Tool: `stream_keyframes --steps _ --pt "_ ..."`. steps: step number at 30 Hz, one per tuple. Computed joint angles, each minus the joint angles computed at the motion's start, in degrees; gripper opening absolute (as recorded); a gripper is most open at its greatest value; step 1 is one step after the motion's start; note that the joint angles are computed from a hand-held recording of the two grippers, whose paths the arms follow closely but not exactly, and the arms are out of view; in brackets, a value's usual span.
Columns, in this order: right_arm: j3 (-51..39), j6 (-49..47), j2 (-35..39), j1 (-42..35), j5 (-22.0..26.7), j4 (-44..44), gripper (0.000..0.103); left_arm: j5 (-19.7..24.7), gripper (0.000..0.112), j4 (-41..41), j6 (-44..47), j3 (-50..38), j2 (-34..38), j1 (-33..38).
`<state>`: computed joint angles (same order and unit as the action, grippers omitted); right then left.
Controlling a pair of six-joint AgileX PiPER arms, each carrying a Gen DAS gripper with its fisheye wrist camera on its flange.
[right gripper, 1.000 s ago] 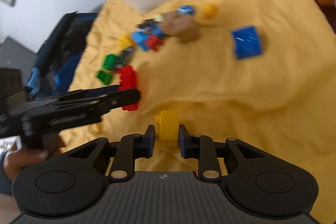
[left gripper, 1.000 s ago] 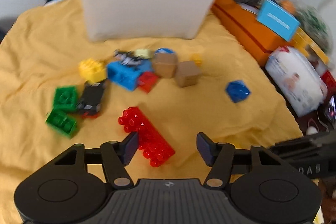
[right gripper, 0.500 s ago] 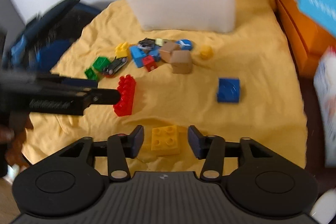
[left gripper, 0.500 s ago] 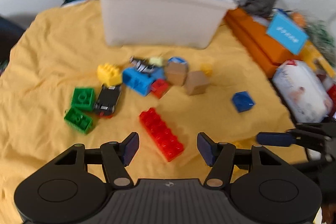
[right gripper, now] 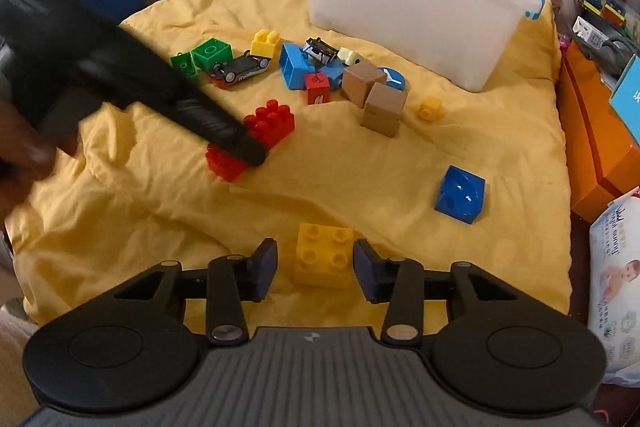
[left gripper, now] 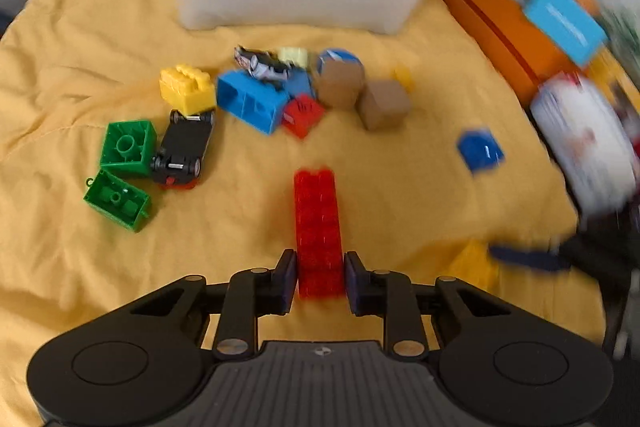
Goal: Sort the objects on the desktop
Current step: 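Grasp the long red brick with the left tool while the right tool grasps the square yellow brick, then lift both bricks and carry them over the white bin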
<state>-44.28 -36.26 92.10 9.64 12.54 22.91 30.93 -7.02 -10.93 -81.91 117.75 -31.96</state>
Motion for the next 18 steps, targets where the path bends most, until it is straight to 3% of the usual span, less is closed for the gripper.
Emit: stream_keyframes --steps 2,5,7,8,10,12,14,15,18 --pt "0.4 0.4 0.0 -0.6 -0.4 -0.3 0.046 -0.1 0.029 -3.1 5.1 1.5 -1.1 1.2" --pt "-0.7 -5.5 1.0 -2.8 1.8 7.9 0.047 -2.3 0.037 -5.3 5.2 3.4 -2.6 1.8" --pt "-1.1 -8.6 1.4 -3.3 2.4 11.9 0.047 -4.1 0.049 -1.0 1.1 3.7 -2.8 0.4" --pt "-1.1 -9.5 1.6 -3.2 2.1 13.2 0.047 -4.1 0.05 1.9 -1.2 3.2 -2.4 -0.4" --pt "-1.4 -8.0 2.2 -2.4 1.6 12.0 0.047 -3.9 0.047 4.2 -1.8 2.4 -1.4 -1.4" --pt "-1.8 -4.7 3.1 -1.7 1.6 8.3 0.045 -3.8 0.027 9.6 -6.4 2.5 -0.8 -2.6" --pt "-1.4 -6.5 3.3 -1.8 1.1 9.7 0.041 -6.2 0.027 11.9 -6.7 5.0 -2.5 -3.2" --pt "-1.4 -7.9 3.1 -2.1 1.8 10.8 0.035 -6.9 0.027 12.4 -6.4 5.8 -3.4 -3.5" --pt "-2.0 -3.0 2.4 -1.7 2.4 5.9 0.034 -8.2 0.027 18.2 -8.9 6.7 -6.1 -4.6"
